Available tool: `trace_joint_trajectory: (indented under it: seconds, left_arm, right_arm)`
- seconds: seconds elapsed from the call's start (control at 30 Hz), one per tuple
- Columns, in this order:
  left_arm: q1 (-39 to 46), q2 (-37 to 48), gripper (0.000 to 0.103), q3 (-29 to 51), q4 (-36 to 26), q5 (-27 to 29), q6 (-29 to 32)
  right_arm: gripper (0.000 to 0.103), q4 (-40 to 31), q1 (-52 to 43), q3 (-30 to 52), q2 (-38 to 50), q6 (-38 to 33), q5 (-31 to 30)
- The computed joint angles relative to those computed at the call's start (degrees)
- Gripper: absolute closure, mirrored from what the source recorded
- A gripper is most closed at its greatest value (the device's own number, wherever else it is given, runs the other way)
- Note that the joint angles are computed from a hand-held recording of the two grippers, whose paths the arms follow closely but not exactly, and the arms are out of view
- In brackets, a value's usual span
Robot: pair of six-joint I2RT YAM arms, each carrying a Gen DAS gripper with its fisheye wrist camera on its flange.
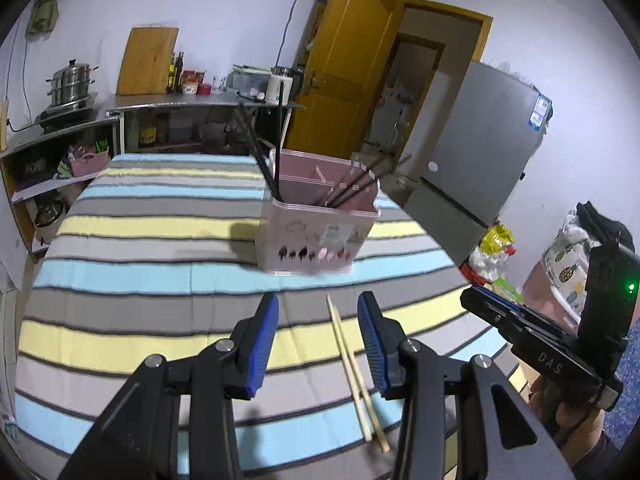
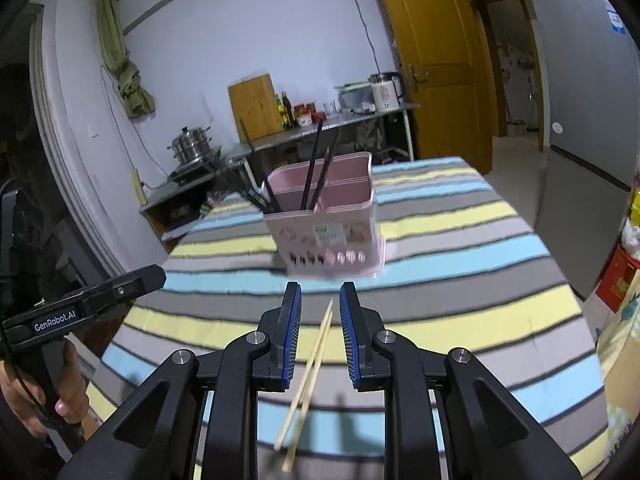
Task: Organize utensils
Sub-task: 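Move both open grippers back toward the wooden chopsticks on the cloth, then close the left gripper on a wooden chopstick while the right gripper grasps the other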
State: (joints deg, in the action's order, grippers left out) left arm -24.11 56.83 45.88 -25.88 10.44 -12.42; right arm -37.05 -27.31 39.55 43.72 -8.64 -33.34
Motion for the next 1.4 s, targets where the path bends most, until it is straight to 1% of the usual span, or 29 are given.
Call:
trace_joint_trajectory:
  seconds: [0.13,0.37,0.8,1.07,1.33,1.4]
  left_arm:
    - [-1.7,-0.3,0.06,-2.3,0.7,-1.7,-0.7]
    - [-2.8,-1.0,0.06,-5.4,2.0,-3.2,-1.4]
    - [-4.3,-0.1,0.06,-8.7,5.2,-5.4,-2.4]
    - [-3.3,2.6,0.06,-11.8,8.5,-4.2,-3.0]
    - [-0.8,5.3,0.06,-12.9,10.4,-2.3,-2.8]
    - [-0.5,5.9,0.06,-12.9,10.6,-1.9,-2.7]
  right_arm:
    - [0.083,-0.1,-0.7,-2.7,-0.3,-0.8,-0.4]
    - [0.083,0.6,-1.9,-4.7,0.6,-1.7,-0.8]
    - [0.083,5.1,3.6,-7.7,3.9,0.6,2.8]
    - [0.083,11.2,10.6,-10.7,8.7,3.6,8.3]
    - [0.083,17.6,17.8,-11.5,18.0,6.0,15.3]
    - [0.083,18.9,18.3,-11.9,18.3,6.2,16.1]
